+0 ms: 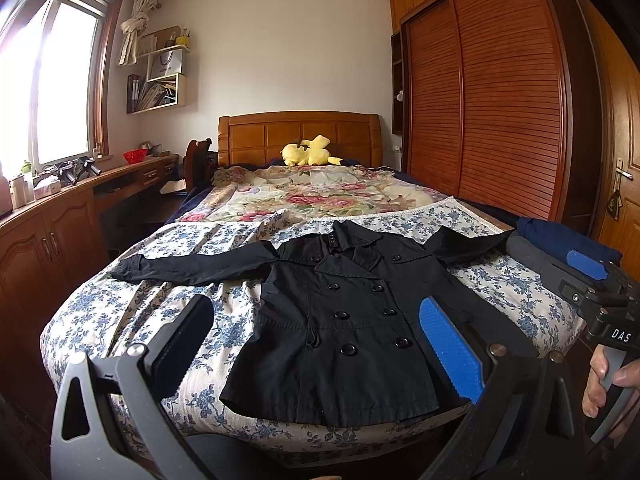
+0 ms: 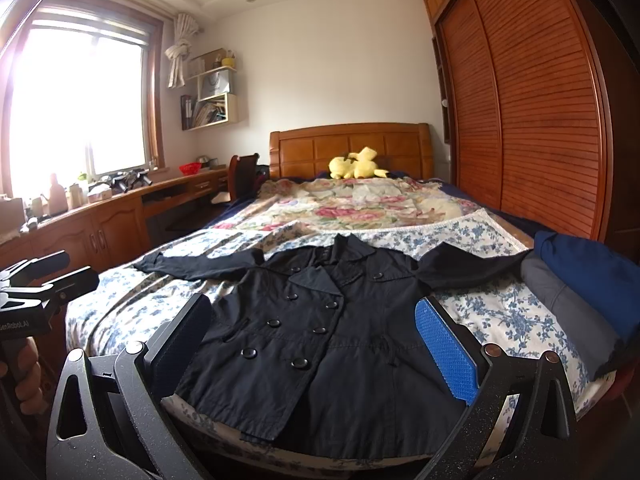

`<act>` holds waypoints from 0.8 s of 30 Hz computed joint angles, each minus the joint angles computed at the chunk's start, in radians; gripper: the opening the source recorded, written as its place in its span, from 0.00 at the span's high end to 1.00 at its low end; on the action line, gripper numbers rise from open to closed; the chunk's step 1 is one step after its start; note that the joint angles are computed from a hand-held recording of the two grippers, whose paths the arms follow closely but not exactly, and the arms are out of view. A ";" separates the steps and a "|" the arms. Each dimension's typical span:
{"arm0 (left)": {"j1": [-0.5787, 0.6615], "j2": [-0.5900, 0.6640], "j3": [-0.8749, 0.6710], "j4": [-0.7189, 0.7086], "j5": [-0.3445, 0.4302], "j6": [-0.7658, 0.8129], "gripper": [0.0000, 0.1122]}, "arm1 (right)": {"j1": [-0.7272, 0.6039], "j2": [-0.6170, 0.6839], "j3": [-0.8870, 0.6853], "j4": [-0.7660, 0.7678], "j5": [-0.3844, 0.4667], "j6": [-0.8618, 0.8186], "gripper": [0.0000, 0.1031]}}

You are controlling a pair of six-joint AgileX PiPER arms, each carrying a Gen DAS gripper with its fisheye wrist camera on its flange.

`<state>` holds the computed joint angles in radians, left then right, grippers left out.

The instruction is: Fold large clothes

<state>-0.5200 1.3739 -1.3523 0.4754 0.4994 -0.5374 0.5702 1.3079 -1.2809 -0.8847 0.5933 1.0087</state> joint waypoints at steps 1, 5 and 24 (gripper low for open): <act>0.000 0.000 0.000 0.001 -0.001 -0.001 0.08 | -0.003 0.000 0.000 0.004 -0.002 -0.005 0.00; -0.001 -0.002 0.004 0.004 -0.002 -0.005 0.08 | 0.003 0.000 0.001 -0.001 0.002 0.002 0.00; 0.172 0.163 0.071 -0.260 -0.129 0.183 0.08 | -0.104 0.169 0.038 0.176 -0.170 -0.167 0.00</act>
<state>-0.3482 1.5371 -1.2816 0.2157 0.3704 -0.3547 0.4661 1.4767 -1.2428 -0.7082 0.4231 0.8419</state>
